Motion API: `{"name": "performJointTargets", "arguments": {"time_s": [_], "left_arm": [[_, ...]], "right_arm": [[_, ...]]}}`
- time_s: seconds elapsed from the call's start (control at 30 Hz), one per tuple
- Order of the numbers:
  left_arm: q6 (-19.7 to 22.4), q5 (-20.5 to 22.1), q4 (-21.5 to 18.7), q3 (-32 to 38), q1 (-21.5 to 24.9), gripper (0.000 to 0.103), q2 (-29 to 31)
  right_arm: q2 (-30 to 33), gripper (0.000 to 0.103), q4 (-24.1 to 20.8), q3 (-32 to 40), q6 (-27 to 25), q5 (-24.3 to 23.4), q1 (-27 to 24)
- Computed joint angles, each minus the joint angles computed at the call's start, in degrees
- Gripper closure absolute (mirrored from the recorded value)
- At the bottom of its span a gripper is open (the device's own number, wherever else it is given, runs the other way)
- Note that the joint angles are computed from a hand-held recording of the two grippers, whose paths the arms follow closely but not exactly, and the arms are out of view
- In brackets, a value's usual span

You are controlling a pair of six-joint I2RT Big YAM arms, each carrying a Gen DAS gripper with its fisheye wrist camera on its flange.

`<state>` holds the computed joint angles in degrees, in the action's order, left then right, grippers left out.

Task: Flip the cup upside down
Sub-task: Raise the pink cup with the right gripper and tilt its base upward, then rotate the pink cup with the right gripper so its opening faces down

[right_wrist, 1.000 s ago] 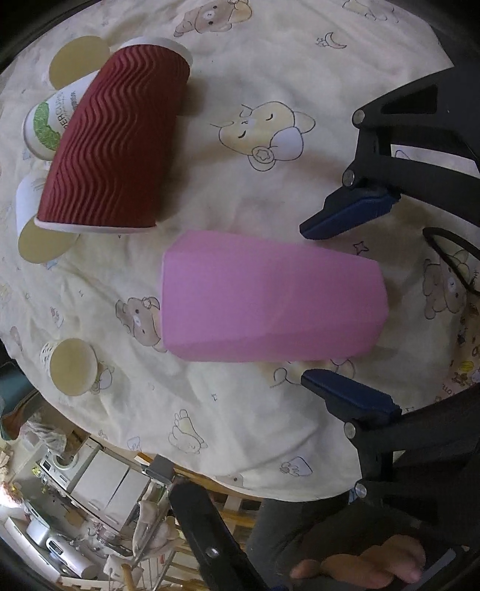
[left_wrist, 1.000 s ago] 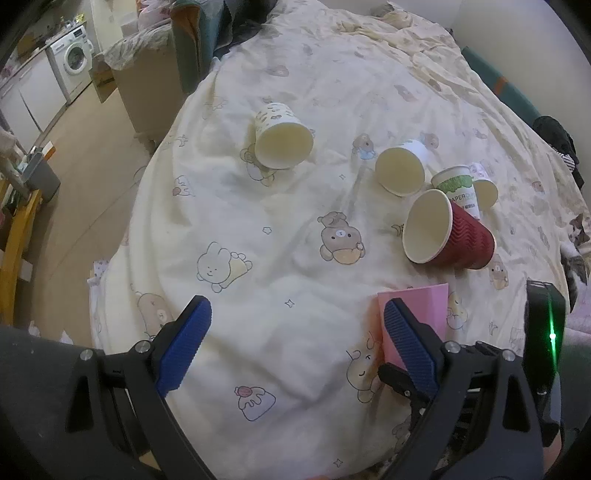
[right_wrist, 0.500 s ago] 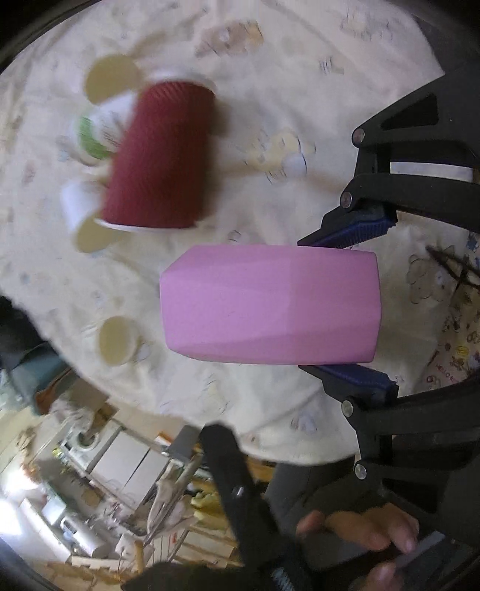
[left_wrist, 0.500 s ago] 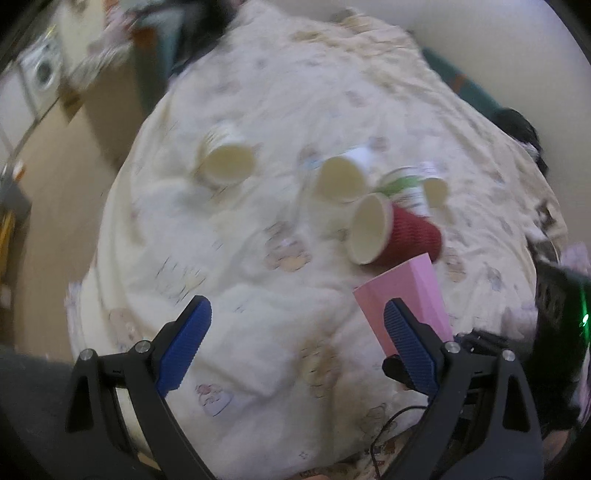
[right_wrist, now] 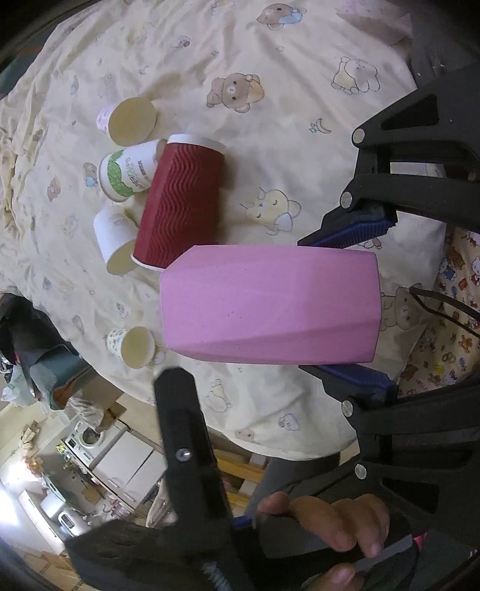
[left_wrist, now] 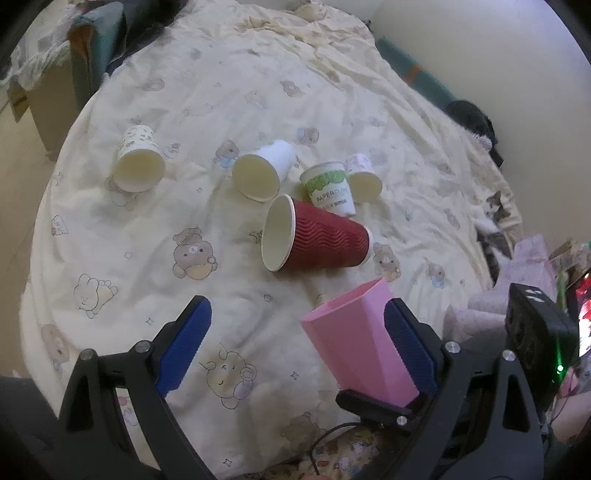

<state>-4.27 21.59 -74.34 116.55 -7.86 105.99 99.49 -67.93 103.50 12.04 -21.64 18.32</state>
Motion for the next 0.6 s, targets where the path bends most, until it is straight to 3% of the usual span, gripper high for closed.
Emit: {"name": "performJointTargets", "arguments": {"time_s": [0.23,0.6], "left_arm": [[-1.1,-2.8,-1.7,0.8,0.0,0.010,1.9],[-2.1,-3.8,-3.3,-0.5,0.7,0.010,2.7]], "right_arm": [[-1.2,0.046,2.3,-1.5,-1.1,-1.1,0.4],[-3.7,0.049,6.0,-2.4,-2.2,1.9,-0.1]]}}
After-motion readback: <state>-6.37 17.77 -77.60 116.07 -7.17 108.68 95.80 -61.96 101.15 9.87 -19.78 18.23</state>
